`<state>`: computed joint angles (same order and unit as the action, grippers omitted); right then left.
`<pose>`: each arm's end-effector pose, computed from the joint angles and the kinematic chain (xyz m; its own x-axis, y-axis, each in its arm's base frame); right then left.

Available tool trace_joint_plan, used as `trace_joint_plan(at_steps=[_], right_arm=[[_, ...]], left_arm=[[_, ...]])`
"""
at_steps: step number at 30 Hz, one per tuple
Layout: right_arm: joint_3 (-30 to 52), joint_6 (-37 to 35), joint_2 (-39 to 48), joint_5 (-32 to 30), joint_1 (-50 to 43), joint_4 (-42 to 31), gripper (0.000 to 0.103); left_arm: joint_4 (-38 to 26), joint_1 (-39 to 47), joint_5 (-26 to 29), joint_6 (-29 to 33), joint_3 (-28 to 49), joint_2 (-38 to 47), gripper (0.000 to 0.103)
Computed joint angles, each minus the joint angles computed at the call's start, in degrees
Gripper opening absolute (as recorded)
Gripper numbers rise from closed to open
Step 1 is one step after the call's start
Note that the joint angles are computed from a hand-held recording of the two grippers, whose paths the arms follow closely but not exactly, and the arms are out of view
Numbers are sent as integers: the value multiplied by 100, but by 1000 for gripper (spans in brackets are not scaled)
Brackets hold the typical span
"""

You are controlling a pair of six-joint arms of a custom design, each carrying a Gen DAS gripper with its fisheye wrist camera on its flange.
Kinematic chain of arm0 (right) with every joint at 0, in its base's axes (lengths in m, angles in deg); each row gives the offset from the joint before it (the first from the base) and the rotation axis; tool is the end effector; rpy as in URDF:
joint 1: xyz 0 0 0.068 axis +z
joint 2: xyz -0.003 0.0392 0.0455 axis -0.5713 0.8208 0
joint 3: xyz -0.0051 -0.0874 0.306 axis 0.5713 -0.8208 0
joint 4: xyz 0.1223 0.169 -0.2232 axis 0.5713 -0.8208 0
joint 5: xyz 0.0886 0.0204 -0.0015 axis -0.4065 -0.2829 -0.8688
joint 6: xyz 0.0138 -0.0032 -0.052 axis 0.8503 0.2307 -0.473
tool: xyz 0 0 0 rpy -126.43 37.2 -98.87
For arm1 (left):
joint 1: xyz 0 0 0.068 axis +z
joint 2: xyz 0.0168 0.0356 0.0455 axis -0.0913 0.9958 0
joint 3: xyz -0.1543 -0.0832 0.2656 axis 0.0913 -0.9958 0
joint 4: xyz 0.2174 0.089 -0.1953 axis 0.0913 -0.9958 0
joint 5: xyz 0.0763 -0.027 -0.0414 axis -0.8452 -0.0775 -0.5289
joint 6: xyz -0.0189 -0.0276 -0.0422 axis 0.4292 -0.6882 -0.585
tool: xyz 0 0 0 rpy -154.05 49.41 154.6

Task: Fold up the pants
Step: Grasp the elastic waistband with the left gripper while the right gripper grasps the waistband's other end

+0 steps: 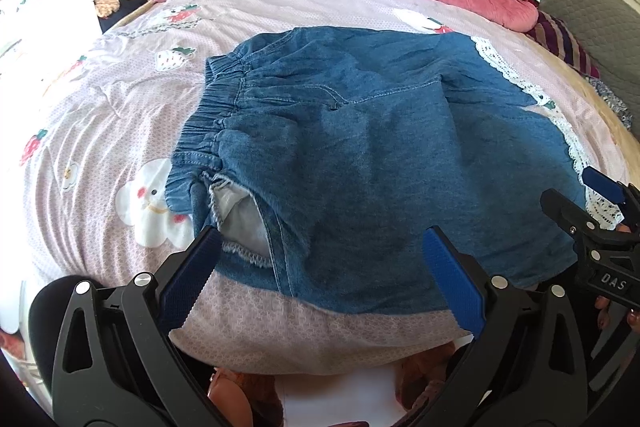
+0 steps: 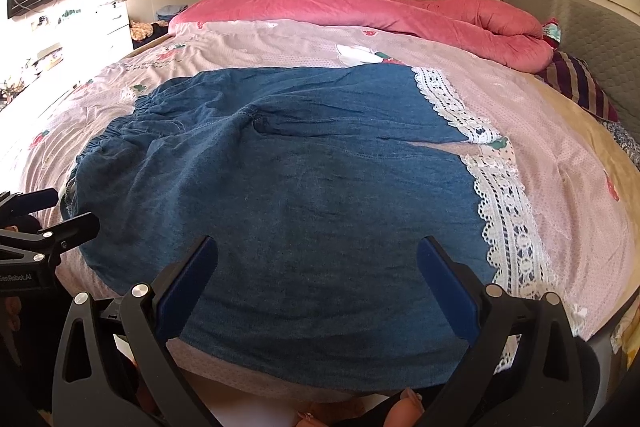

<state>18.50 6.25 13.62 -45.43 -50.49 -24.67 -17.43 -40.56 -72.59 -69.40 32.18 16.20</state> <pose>0.3157 -0.0709 0.1379 -0.5989 -0.3013 -0.7420 -0.4247 0.9050 -0.0247 0.2235 -0.1390 0.1964 -0.7527 -0.1833 -0.6323 -0.2028 0.9783 -0.0422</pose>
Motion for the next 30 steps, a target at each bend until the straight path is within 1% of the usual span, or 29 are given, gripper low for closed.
trace_joint_plan(at_steps=[3,4,6,9,11,13,15,16,18,19,21,22,23,25,27,28,29,30], right_arm=[[335,-46,189,77,110,-251,99],[481,-45,250,77,168,-330,99],[970,-124,456,10,310,-831,99],[1366,-306,595,178,613,-965,99],[1804,-514,785,128,879,-1242,99],[2440,-592,1144,-16,1113,-1764,99],[3002,-627,1500,-81,1324,-2130,99],[3272,-579,1690,16,1457,-2196,99],[3755,-582,2028,83,1632,-2432,99],[4153,-570,2303,147,1756,-2653,99],[4616,-584,2620,215,1882,-2868,99],[4883,-579,2811,328,1973,-2899,99],[5142,-554,2984,398,2042,-2962,99],[5591,-480,3279,457,2122,-3078,99],[6072,-424,3591,509,2197,-3226,99],[6376,-439,3781,560,2252,-3346,99],[6624,-499,3940,624,2299,-3452,99],[6863,-589,4100,761,2366,-3502,99]], left_arm=[[86,344,160,322,13,-13,94],[79,536,181,513,65,-2,94],[128,895,203,859,172,14,94],[394,1686,421,1505,428,144,94],[461,2168,592,2011,774,507,94],[571,2585,797,2492,1180,1010,94],[517,2894,1025,2755,1563,1460,94],[475,3084,1221,2834,1799,1728,94],[511,3313,1497,2912,2046,2006,94],[504,3392,1595,3060,2226,2218,91],[389,3471,1707,3241,2488,2508,81],[361,3504,1775,3331,2631,2679,70],[380,3557,1854,3397,2713,2787,62],[277,3618,2003,3467,2912,3007,56],[326,3602,1950,3554,2980,3134,51],[365,3588,1892,3644,2994,3192,42],[387,3609,1917,3666,2993,3220,36],[422,3637,1987,3656,2971,3217,35]])
